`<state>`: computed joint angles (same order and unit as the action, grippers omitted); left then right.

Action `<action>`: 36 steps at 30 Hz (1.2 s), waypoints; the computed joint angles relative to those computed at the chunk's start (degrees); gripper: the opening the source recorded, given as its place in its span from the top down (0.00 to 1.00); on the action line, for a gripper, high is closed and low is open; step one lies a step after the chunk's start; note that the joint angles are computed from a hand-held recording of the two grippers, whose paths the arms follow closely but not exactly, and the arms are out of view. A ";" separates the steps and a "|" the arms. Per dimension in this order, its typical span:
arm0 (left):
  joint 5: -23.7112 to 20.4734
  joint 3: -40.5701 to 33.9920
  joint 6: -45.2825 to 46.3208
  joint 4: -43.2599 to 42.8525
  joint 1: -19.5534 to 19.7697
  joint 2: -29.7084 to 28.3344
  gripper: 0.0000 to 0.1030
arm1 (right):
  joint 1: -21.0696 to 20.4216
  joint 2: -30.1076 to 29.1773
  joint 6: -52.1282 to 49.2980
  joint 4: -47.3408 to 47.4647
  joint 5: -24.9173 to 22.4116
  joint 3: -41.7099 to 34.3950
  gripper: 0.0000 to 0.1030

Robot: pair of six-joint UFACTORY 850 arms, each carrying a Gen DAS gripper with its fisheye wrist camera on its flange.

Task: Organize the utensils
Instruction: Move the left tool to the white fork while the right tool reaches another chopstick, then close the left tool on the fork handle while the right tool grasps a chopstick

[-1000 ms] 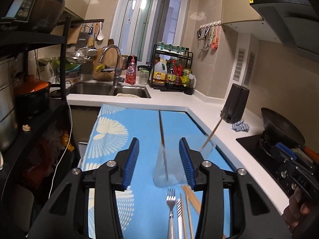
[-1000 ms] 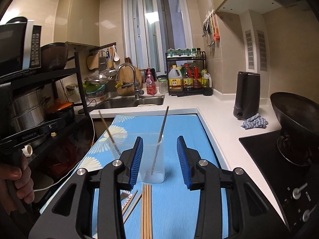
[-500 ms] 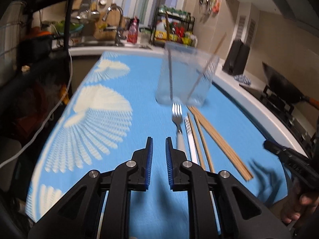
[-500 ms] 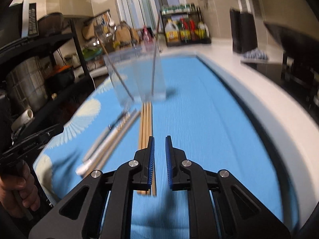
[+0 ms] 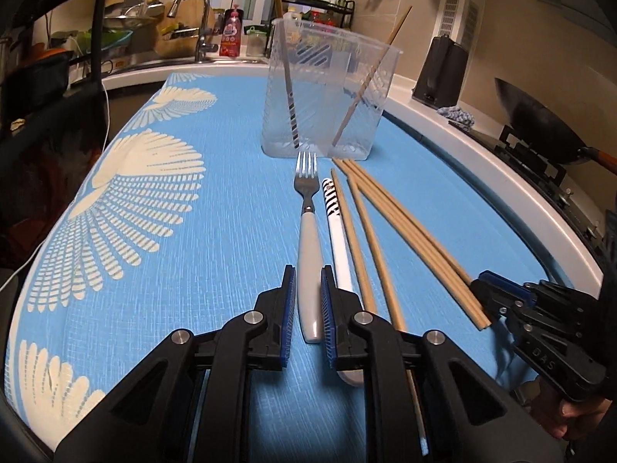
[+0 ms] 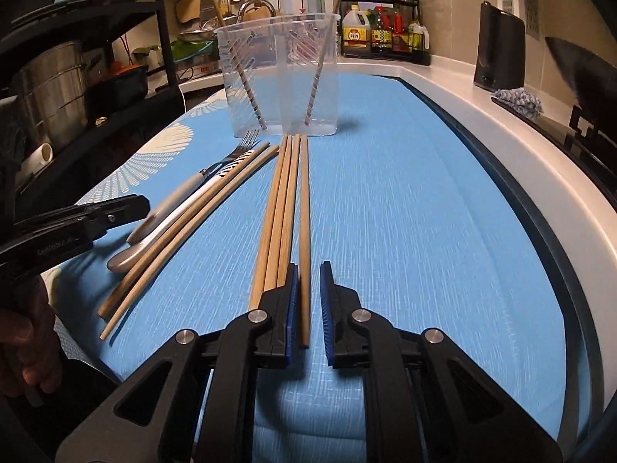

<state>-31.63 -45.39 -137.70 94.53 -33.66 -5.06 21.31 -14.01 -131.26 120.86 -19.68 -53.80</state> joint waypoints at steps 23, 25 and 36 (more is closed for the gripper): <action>-2.34 -1.63 8.96 -6.93 -0.47 -1.65 0.83 | 0.62 1.81 -7.48 10.22 3.03 1.95 0.95; -3.03 -0.71 9.11 -7.62 -0.69 -0.78 0.83 | 0.80 2.09 -11.34 15.09 4.08 2.25 0.95; -7.50 2.90 8.42 -10.74 -2.04 2.35 0.82 | 0.24 2.69 -22.31 30.53 4.98 3.43 0.93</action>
